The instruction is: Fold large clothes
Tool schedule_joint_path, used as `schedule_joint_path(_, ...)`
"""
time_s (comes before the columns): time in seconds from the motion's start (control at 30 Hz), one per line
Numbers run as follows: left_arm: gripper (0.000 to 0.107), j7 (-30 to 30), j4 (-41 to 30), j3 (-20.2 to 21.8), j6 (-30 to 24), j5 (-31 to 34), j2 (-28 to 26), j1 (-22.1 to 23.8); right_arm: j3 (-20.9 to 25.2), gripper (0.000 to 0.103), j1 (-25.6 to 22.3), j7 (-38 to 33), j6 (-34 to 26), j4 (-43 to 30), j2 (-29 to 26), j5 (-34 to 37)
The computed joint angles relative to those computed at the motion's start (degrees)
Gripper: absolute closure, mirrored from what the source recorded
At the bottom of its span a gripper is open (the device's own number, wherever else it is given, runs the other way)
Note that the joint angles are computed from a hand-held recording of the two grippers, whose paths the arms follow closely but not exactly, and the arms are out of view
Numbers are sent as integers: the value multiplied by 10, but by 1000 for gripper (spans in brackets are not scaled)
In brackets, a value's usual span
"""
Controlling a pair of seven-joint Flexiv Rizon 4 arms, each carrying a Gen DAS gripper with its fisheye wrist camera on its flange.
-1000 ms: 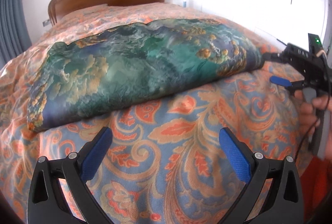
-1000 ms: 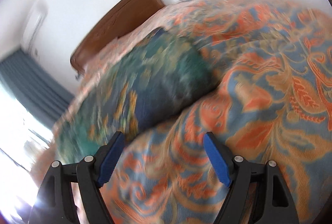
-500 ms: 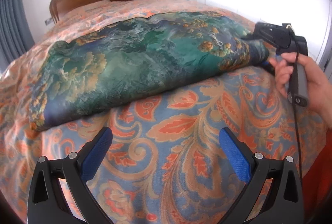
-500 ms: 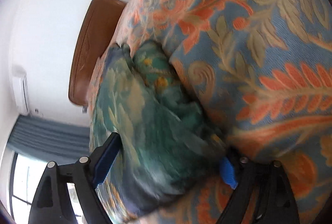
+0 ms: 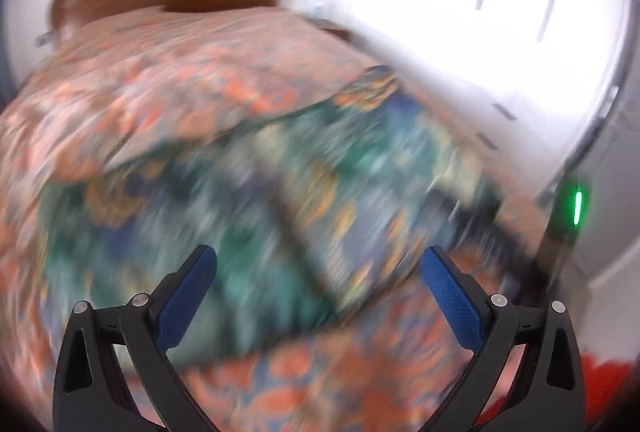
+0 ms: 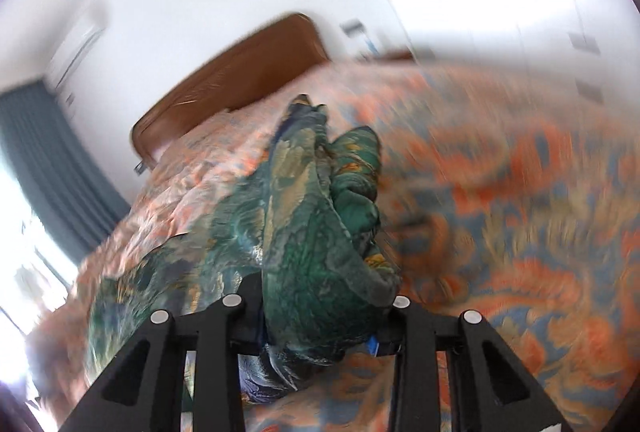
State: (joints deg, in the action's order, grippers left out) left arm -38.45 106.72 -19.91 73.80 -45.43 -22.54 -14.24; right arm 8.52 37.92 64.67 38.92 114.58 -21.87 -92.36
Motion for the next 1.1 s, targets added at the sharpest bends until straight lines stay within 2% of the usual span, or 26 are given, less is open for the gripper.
schedule_joint_path(0.13, 5, -97, -161, 38, -190, 102, -54, -23, 5, 69, 54, -129, -78, -47, -18, 20)
schedule_joint_path(0.2, 5, -131, -225, 58, -231, 157, -80, -45, 4, 69, 72, -192, -96, -65, -21, 20)
schedule_joint_path(0.33, 5, -205, -299, 116, -269, 290, -109, -95, -4, 70, 102, -282, -108, -106, -48, 15)
schedule_joint_path(0.43, 5, -251, -306, 149, -255, 376, -113, -120, -15, 70, 132, -358, -123, -145, -74, 21)
schedule_joint_path(0.47, 9, -260, -302, 153, -245, 396, -112, -124, -19, 70, 140, -382, -125, -159, -85, 23)
schedule_joint_path(0.5, 16, -270, -293, 161, -231, 418, -108, -129, -23, 70, 149, -406, -130, -172, -95, 28)
schedule_joint_path(0.53, 45, -288, -287, 174, -216, 448, -107, -138, -26, 70, 156, -417, -133, -175, -97, 31)
schedule_joint_path(0.57, 67, -297, -283, 180, -208, 467, -106, -139, -30, 70, 162, -436, -134, -185, -105, 33)
schedule_joint_path(0.63, 77, -282, -265, 155, -205, 447, -99, -114, -35, 70, 170, -453, -133, -195, -114, 43)
schedule_joint_path(0.7, 79, -271, -246, 141, -193, 431, -90, -96, -37, 70, 168, -448, -114, -192, -114, 49)
schedule_joint_path(0.77, 80, -259, -236, 133, -184, 416, -83, -79, -37, 60, 171, -442, -112, -183, -105, 50)
schedule_joint_path(0.8, 81, -254, -238, 133, -183, 412, -83, -73, -36, 50, 170, -435, -106, -177, -100, 48)
schedule_joint_path(0.83, 81, -245, -237, 130, -185, 402, -81, -62, -32, 36, 164, -416, -84, -169, -91, 38)
schedule_joint_path(0.87, 81, -237, -240, 127, -189, 390, -81, -51, -27, 31, 158, -403, -62, -162, -83, 33)
schedule_joint_path(1.0, 81, -215, -223, 127, -192, 358, -64, -17, -15, 30, 150, -320, -28, -129, -60, 3)
schedule_joint_path(1.1, 80, -205, -207, 132, -185, 341, -59, 7, -4, 30, 139, -268, -13, -112, -54, 15)
